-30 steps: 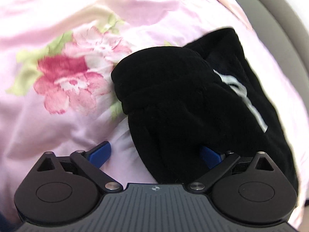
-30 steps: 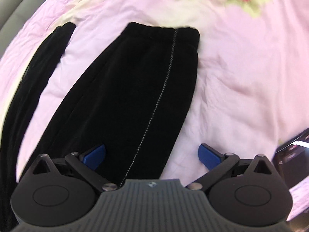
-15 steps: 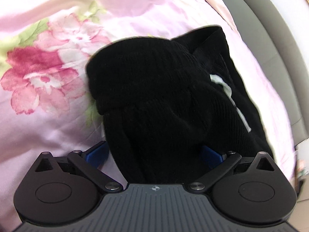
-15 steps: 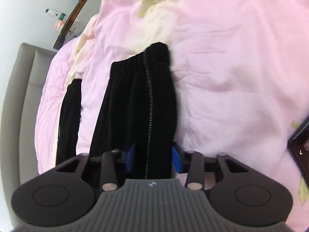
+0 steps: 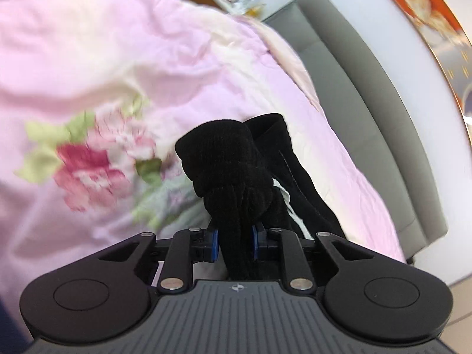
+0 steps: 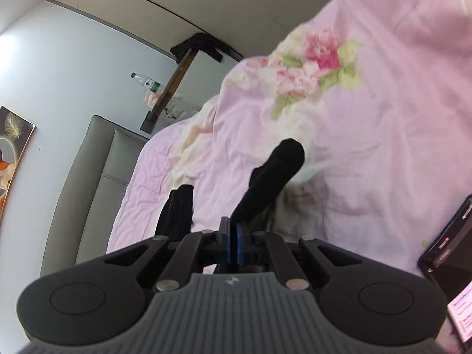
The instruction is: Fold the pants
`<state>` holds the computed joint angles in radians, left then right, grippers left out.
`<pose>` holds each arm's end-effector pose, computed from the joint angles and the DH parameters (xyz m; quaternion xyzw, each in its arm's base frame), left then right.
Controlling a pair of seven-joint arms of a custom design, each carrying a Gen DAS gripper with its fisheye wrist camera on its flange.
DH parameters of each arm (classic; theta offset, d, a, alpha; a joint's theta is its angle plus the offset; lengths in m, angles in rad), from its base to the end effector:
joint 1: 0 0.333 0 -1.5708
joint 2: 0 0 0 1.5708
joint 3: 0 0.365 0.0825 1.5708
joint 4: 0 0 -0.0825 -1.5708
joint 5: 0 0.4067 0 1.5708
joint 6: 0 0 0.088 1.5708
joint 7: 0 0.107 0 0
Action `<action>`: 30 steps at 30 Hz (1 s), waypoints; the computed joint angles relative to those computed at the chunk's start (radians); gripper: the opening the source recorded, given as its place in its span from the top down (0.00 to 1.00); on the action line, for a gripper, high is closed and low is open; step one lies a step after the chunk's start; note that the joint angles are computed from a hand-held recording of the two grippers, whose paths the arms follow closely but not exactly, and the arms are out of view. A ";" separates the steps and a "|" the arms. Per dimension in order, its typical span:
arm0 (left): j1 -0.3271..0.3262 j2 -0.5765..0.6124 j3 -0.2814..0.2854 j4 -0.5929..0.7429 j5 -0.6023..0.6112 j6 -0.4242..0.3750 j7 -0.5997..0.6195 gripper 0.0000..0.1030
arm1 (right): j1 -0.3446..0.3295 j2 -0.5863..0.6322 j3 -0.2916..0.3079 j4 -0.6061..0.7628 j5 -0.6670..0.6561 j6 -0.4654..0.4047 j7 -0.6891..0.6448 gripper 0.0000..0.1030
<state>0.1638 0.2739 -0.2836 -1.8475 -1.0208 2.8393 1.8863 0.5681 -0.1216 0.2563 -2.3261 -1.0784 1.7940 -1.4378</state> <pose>0.6920 -0.0202 0.4791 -0.7677 0.4608 -0.4449 0.0199 0.3785 0.3023 0.4342 0.1637 0.8432 -0.3166 0.4025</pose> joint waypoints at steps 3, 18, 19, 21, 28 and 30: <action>-0.049 0.046 0.078 0.045 0.246 -0.107 -0.210 0.77 | 0.019 -0.007 0.007 0.002 0.064 -0.005 -0.041 1.00; 0.050 0.159 -0.035 0.130 0.373 -0.172 -0.393 0.70 | -0.086 -0.017 -0.043 -0.166 -0.022 0.489 0.207 0.72; 0.056 0.150 -0.039 0.118 0.354 -0.157 -0.386 0.75 | -0.090 -0.020 -0.041 -0.176 -0.068 0.509 0.249 0.97; 0.095 0.122 -0.091 0.087 0.256 -0.101 -0.268 0.80 | -0.075 -0.029 -0.014 -0.160 -0.063 0.411 0.257 0.98; 0.109 0.047 -0.132 0.100 0.039 -0.062 0.025 0.82 | -0.016 -0.029 0.044 -0.057 -0.201 0.039 0.170 0.98; 0.078 0.068 -0.086 0.139 0.082 -0.116 -0.025 0.82 | -0.014 -0.042 0.018 -0.047 -0.182 0.078 0.104 0.98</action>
<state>0.2418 0.3421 -0.3699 -1.7086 -0.9385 2.7237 1.8614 0.5543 -0.1636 0.2742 -2.3730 -1.2599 1.8724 -1.3340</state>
